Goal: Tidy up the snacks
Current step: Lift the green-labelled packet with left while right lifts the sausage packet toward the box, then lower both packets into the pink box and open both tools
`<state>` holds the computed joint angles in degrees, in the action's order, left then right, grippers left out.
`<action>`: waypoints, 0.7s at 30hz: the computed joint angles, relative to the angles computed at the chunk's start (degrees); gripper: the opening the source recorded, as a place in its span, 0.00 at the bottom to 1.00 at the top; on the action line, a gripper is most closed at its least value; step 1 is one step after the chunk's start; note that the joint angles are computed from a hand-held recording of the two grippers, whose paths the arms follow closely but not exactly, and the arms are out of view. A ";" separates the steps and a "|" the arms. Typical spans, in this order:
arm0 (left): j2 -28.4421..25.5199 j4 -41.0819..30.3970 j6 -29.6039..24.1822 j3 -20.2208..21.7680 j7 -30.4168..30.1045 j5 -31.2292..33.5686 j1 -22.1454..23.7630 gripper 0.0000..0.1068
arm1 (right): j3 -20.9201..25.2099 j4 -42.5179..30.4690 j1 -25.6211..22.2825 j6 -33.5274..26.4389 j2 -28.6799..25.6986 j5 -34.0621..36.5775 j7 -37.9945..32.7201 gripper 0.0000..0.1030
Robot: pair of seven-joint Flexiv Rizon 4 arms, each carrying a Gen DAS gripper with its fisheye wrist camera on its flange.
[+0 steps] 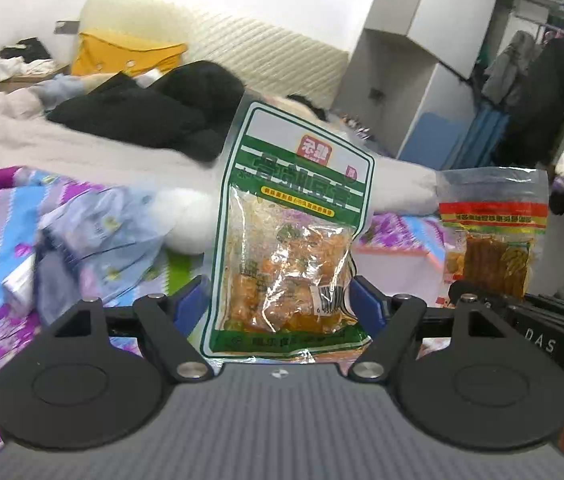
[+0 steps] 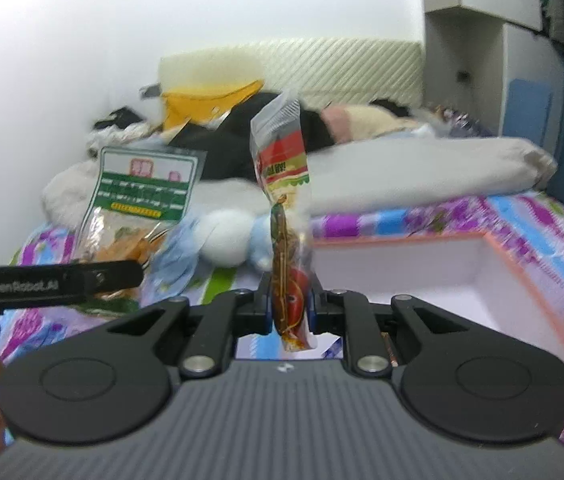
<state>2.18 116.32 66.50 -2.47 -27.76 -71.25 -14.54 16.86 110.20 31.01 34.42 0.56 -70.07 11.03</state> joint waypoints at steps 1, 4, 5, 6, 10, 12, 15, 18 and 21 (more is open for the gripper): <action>-0.25 -0.56 -0.03 -0.42 -0.32 -0.16 -0.29 0.74 | -0.12 0.61 -0.34 -0.34 0.85 -0.21 0.06 0.18; -1.36 -2.07 0.04 -1.65 -1.66 0.26 -1.27 0.74 | -0.02 2.36 -1.70 -1.00 2.92 -0.36 -0.09 0.18; -1.60 -2.28 0.09 -1.98 -2.11 1.07 -1.59 0.74 | 0.04 3.05 -2.23 -0.69 3.60 0.15 -0.18 0.18; -1.90 -2.45 0.32 -2.28 -2.55 1.70 -1.91 0.74 | -0.03 3.99 -2.96 0.11 4.43 0.58 0.06 0.18; -3.31 -2.84 1.02 -3.48 -4.63 4.15 -3.25 0.75 | 0.03 6.76 -5.42 1.93 6.17 1.75 0.57 0.18; -4.53 -3.34 1.41 -4.14 -6.55 6.15 -3.71 0.75 | -0.02 8.31 -6.62 3.32 6.98 2.55 1.06 0.18; -7.04 -4.31 1.68 -5.14 -7.63 8.24 -3.97 0.75 | -0.03 10.56 -8.17 4.97 7.80 3.88 1.17 0.18; -9.26 -5.43 1.92 -6.13 -9.77 11.42 -4.02 0.75 | -0.27 12.44 -9.44 7.21 8.12 5.30 1.73 0.18; -10.98 -5.74 2.17 -7.07 -10.62 13.50 -3.83 0.75 | -0.48 14.04 -10.44 9.33 8.01 6.08 2.18 0.18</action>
<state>-8.80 110.58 68.66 -9.55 -38.37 -57.75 -18.37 16.37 124.24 20.58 43.75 8.57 -63.98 13.21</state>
